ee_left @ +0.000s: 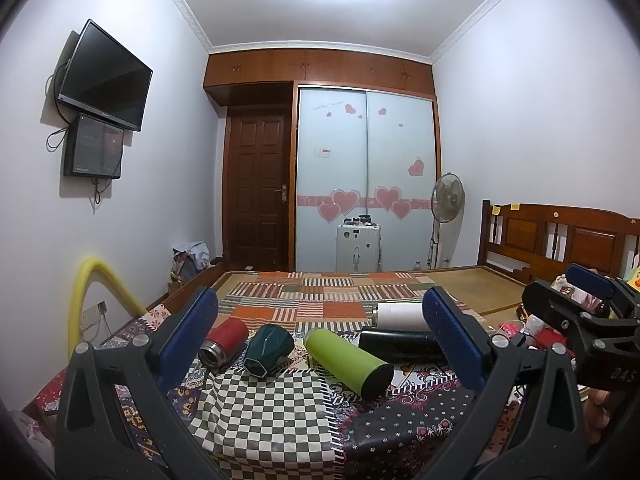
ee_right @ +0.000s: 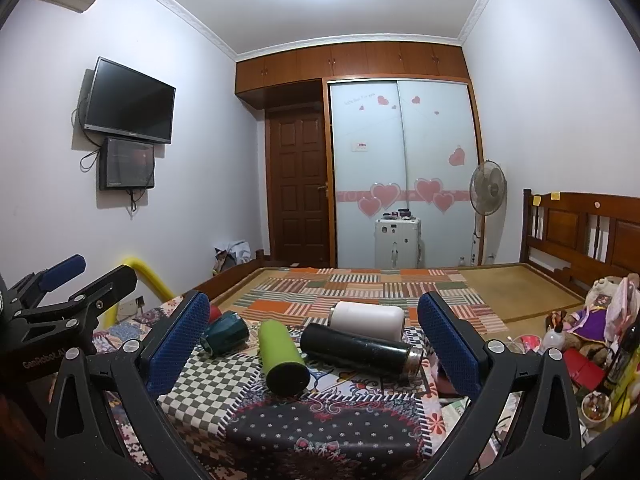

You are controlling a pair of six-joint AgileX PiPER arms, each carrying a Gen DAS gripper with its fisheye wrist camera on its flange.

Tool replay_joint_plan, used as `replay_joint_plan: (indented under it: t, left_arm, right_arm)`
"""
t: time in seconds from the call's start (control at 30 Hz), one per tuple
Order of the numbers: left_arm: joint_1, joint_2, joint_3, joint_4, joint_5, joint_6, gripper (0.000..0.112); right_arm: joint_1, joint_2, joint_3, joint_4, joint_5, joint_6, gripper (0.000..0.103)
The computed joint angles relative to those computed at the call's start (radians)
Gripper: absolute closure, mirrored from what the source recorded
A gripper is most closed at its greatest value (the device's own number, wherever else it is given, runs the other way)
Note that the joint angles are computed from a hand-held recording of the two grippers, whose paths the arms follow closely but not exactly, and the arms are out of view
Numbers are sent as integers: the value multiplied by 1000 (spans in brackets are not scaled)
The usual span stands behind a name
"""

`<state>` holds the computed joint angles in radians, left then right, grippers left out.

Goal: Flip cup upright

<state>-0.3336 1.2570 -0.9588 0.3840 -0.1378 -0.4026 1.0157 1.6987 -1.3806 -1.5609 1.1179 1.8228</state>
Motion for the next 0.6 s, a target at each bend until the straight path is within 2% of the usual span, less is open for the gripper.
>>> replay_joint_plan:
  t: [0.1, 0.2, 0.4, 0.6]
  left_arm:
    - [-3, -4, 8, -83, -1, 81, 9]
    - [7, -6, 3, -7, 3, 1, 9]
    - [8, -18, 6, -90, 5, 91, 9]
    - [25, -28, 19, -80, -11, 77, 9]
  right_arm:
    - [4, -3, 1, -6, -2, 9, 0]
    - [5, -8, 3, -11, -11, 19, 0]
    - [9, 6, -20, -15, -10, 14, 0]
    - [14, 25, -47, -13, -15, -1, 0]
